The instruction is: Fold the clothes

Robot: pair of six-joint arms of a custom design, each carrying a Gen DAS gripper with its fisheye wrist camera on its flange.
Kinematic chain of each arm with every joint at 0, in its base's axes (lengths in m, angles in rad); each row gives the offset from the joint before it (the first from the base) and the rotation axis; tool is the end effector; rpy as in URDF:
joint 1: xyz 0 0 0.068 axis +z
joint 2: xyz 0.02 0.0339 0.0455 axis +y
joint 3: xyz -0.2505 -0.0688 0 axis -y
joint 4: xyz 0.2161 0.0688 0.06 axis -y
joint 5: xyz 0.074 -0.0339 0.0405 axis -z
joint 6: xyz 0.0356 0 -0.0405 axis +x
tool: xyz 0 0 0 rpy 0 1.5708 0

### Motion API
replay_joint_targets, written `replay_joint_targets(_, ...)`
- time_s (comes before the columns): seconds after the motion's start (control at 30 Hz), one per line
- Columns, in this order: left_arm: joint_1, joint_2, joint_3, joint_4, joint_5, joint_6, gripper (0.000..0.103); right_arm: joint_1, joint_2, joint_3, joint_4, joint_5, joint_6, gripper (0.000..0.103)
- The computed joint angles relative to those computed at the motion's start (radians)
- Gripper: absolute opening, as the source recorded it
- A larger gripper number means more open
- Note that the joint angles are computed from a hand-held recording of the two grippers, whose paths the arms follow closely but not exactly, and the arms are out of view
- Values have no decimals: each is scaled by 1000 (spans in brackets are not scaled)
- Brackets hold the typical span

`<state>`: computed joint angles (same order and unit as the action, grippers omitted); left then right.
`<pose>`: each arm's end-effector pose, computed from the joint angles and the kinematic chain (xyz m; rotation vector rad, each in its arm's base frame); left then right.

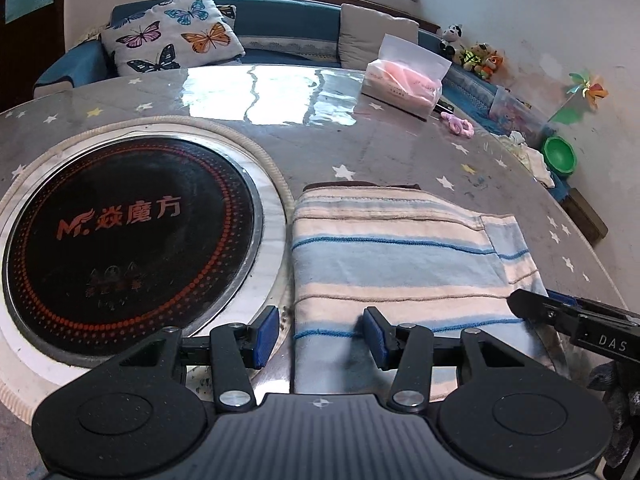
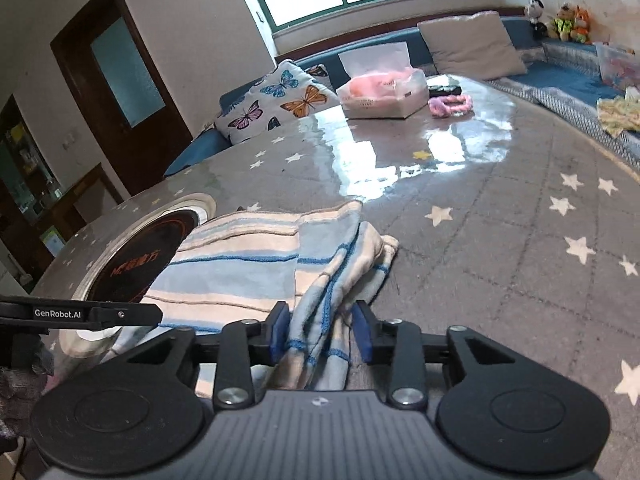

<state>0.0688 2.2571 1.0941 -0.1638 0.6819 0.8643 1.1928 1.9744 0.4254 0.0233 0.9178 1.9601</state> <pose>0.3448 0.0013 0.0341 1.0877 2.3031 -0.6660 0.0954 0.1637 0.0336 0.8552 2.0526 0.0564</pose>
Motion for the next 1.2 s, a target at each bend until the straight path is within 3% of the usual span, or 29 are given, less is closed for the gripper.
replay_joint_targets(0.13, 4, 8, 20, -23, 5, 3, 48, -28, 29, 22, 23, 14, -44, 42)
replay_joint_targets(0.2, 1, 7, 15, -16, 5, 1, 41, -27, 40, 24, 30, 20, -38, 42)
replay_joint_targets(0.23, 2, 11, 23, -33, 12, 9, 33, -28, 42, 27, 32, 21, -40, 42)
replay_joint_targets(0.47, 8, -1, 8, -37, 28, 22, 12, -32, 45, 31, 38, 19, -18, 23)
replay_joint_targets(0.63, 45, -18, 5, -61, 64, 46, 9, -23, -6, 51, -19, 33, -40, 16)
replay_joint_targets(0.83, 143, -8, 71, -148, 110, 88, 8, -74, -57, 80, 55, 14, -253, 15)
replay_joint_targets(0.87, 168, 0, 98, -171, 116, 95, 8, -112, -63, 100, 124, -11, -383, 15)
replay_joint_targets(0.93, 213, 16, 154, -219, 128, 105, 8, -134, -60, 113, 164, -30, -454, 15)
replay_joint_targets(1.0, 264, 35, 217, -262, 139, 108, 8, -205, -32, 179, 281, -105, -671, 14)
replay_joint_targets(1.07, 312, 64, 304, -311, 149, 100, 8, -232, -13, 214, 312, -135, -743, 14)
replay_joint_targets(1.1, 333, 78, 349, -332, 154, 93, 8, -283, 33, 282, 397, -204, -889, 14)
replay_joint_targets(1.17, 377, 117, 454, -373, 163, 77, 8, -306, 62, 367, 347, -232, -916, 14)
replay_joint_targets(1.2, 397, 139, 513, -389, 166, 61, 8, -352, 116, 445, 423, -318, -1042, 14)
